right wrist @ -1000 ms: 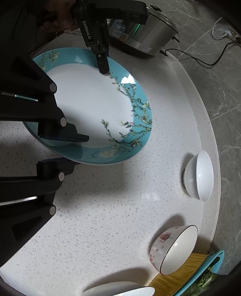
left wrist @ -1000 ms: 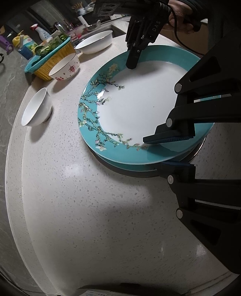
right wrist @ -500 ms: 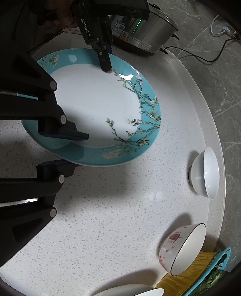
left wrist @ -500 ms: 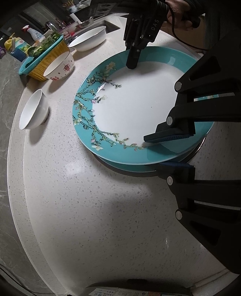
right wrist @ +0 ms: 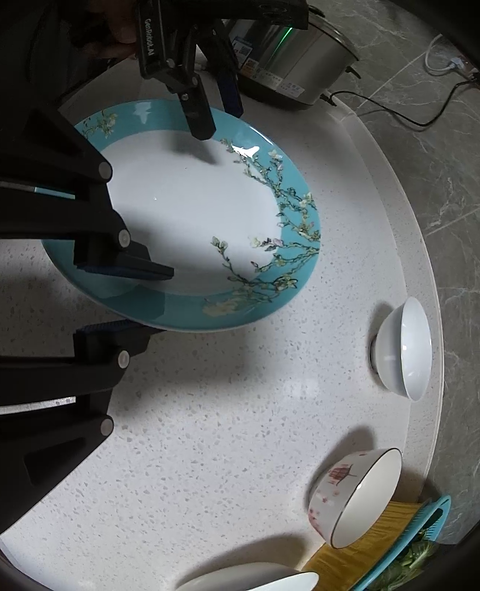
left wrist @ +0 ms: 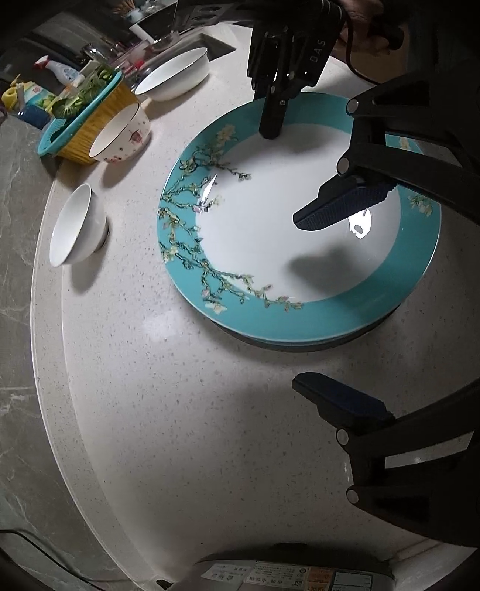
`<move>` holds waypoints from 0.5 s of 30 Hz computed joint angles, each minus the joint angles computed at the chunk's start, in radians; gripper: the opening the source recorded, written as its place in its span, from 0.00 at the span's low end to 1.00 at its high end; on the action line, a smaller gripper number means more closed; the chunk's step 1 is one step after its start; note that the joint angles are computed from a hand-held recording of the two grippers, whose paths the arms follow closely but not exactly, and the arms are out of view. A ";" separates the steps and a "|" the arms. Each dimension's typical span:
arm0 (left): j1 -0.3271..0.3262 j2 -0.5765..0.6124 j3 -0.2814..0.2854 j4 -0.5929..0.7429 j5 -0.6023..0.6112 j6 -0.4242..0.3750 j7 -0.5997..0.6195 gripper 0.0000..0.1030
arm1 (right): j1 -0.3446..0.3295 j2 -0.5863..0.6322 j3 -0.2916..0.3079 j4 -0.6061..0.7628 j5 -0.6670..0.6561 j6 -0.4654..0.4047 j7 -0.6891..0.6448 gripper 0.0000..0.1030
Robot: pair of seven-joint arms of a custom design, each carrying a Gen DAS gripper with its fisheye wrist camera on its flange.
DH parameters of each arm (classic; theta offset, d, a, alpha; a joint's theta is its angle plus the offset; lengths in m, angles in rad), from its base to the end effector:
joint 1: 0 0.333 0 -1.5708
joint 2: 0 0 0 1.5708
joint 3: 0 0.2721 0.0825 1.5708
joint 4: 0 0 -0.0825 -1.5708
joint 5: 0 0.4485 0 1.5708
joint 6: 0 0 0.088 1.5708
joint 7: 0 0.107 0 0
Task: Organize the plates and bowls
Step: 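Open both tools and lift them away from the plate stack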
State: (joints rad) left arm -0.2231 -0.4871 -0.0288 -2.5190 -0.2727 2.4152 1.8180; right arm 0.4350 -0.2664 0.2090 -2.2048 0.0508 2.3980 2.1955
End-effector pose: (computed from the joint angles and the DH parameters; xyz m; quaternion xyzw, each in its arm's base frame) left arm 0.4895 -0.1269 0.4201 -0.5682 0.7944 -0.2055 0.0619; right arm 0.4642 0.3533 0.4727 -0.6873 0.6905 -0.0403 0.2218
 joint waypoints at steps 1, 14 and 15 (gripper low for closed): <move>0.000 -0.001 0.001 0.000 -0.002 0.002 0.000 0.76 | 0.000 -0.001 0.000 -0.001 0.001 0.001 0.002 0.22; -0.014 0.015 0.037 0.091 -0.089 -0.064 0.055 1.00 | -0.025 -0.089 0.014 -0.070 -0.035 0.035 0.116 0.97; -0.021 0.013 0.041 0.101 -0.114 -0.068 0.072 1.00 | -0.027 -0.114 0.013 -0.093 -0.025 0.044 0.135 0.97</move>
